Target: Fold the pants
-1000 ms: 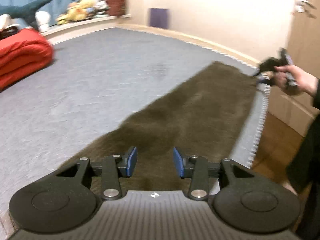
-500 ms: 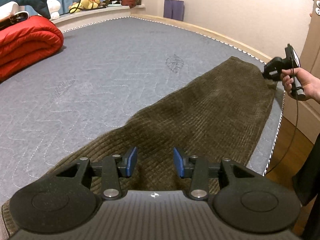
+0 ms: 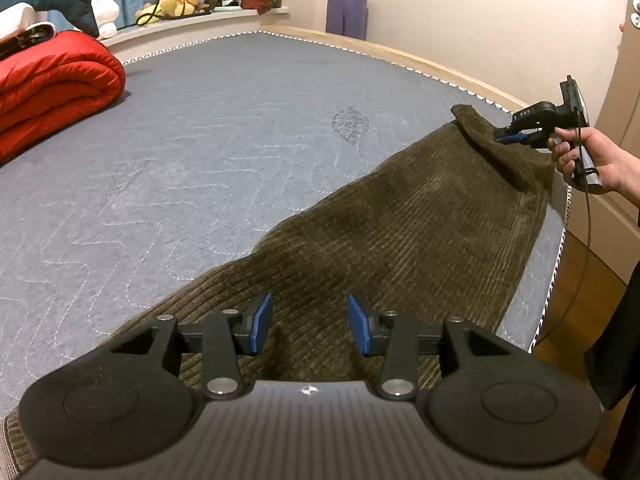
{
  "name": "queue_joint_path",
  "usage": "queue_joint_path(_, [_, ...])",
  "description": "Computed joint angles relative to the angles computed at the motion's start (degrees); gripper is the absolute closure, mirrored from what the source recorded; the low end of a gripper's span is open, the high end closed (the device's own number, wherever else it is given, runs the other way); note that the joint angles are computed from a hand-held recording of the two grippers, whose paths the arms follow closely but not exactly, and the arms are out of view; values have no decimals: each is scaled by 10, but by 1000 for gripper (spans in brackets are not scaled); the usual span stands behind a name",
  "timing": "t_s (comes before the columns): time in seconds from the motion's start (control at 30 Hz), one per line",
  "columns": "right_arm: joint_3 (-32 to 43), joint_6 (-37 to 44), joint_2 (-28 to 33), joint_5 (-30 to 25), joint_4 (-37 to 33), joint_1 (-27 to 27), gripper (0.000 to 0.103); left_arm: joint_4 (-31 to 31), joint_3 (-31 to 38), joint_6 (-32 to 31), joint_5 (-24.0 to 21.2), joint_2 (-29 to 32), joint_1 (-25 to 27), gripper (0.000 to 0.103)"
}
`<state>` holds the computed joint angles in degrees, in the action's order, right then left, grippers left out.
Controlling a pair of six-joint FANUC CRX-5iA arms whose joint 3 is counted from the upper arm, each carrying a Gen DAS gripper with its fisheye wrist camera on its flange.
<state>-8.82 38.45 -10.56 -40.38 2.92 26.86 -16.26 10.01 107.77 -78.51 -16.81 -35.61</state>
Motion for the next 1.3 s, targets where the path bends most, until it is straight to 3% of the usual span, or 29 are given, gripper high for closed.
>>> queue_joint_path(0.07, [-9, -26, -8, -2, 24, 6, 59, -1, 1, -1, 0, 1, -1, 56])
queue_joint_path(0.1, [-11, -47, -8, -5, 44, 10, 55, -4, 2, 0, -2, 2, -4, 56])
queue_joint_path(0.2, [-19, -94, -11, -5, 68, 3, 55, -8, 3, -1, -5, 3, -7, 56])
queue_joint_path(0.33, [5, -38, 1, -14, -13, -18, 55, -16, 4, 2, -10, 3, -11, 55])
queue_joint_path(0.43, [14, -27, 12, -16, -13, -16, 63, -23, 6, 7, -14, 1, -15, 55])
queue_joint_path(0.47, [13, -31, 13, -19, -4, -13, 87, -26, 7, 8, -16, 0, -17, 55])
queue_joint_path(0.5, [13, -28, 11, -21, -5, -13, 96, -28, 8, 8, -16, 0, -18, 55])
queue_joint_path(0.57, [-1, -42, -3, -9, 7, -14, 96, -30, 9, 10, -17, -1, -21, 55])
queue_joint_path(0.73, [-85, -228, -68, 2, 193, 0, 97, -28, 10, 11, -16, -4, -21, 55])
queue_joint_path(0.9, [-109, -338, -102, -129, 257, 22, 98, -18, 11, -1, -12, -2, -17, 55])
queue_joint_path(1.07, [-106, -387, -97, -202, 257, 42, 98, -11, 8, -4, -18, -7, -10, 55])
queue_joint_path(1.1, [-102, -397, -92, -220, 267, 50, 103, -14, 8, -2, -22, -10, -9, 55])
queue_joint_path(1.17, [-97, -429, -67, -292, 335, 70, 103, -28, 11, 10, -33, -16, -8, 55])
queue_joint_path(1.3, [-110, -434, -82, -230, 356, 54, 99, -42, 10, 41, -51, -41, 17, 55])
